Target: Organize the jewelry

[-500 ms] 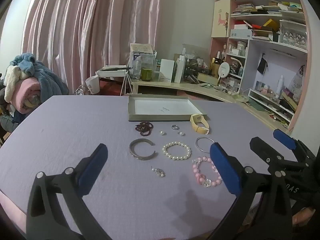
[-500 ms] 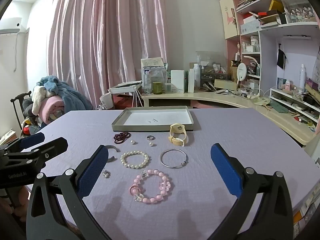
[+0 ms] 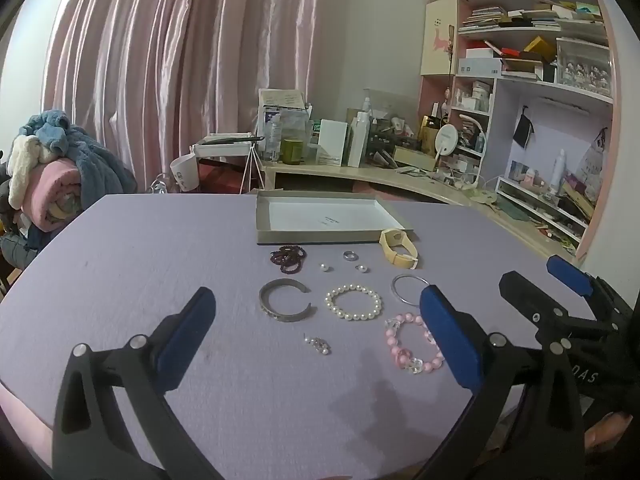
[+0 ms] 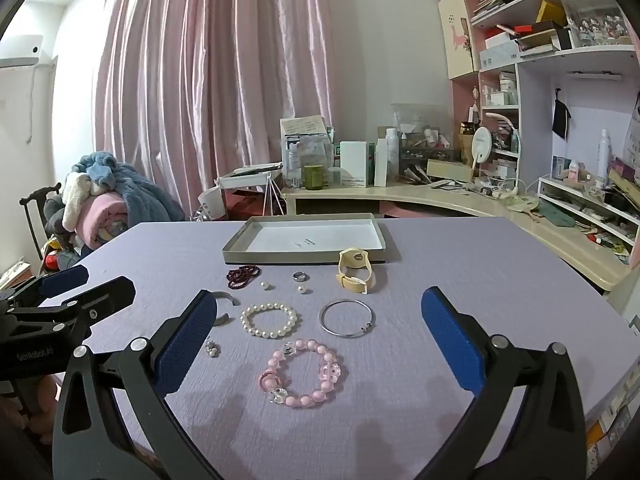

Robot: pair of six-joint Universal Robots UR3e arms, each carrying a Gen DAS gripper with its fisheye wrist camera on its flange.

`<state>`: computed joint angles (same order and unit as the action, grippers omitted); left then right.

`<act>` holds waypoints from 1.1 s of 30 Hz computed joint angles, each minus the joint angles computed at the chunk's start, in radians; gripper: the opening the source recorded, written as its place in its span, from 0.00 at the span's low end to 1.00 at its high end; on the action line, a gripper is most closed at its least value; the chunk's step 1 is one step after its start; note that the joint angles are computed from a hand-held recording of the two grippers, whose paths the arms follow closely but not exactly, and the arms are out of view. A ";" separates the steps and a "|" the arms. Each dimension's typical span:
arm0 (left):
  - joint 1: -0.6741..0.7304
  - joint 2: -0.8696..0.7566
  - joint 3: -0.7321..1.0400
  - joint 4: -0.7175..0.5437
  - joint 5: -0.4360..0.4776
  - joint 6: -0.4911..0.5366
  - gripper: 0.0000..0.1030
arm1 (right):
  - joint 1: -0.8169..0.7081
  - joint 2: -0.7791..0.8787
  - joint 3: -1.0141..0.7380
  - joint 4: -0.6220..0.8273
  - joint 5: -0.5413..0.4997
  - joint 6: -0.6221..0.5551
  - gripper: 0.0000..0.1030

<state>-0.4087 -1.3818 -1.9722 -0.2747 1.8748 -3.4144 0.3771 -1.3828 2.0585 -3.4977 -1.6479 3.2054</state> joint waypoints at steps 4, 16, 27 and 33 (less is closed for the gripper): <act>-0.020 -0.030 0.003 0.024 0.021 -0.009 0.98 | -0.001 -0.002 0.002 -0.001 0.001 0.000 0.99; -0.020 -0.041 -0.010 0.047 0.023 -0.007 0.98 | -0.010 -0.007 0.007 -0.001 0.009 -0.002 0.99; -0.030 -0.044 -0.005 0.042 0.033 -0.009 0.98 | -0.012 -0.010 0.008 0.000 0.012 0.000 0.99; -0.015 -0.032 -0.022 0.047 0.021 -0.005 0.98 | -0.013 -0.011 0.011 -0.002 0.013 0.001 0.99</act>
<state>-0.4233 -1.4142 -1.9941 -0.2279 1.8956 -3.4192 0.3637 -1.3938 2.0690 -3.4993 -1.6347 3.2063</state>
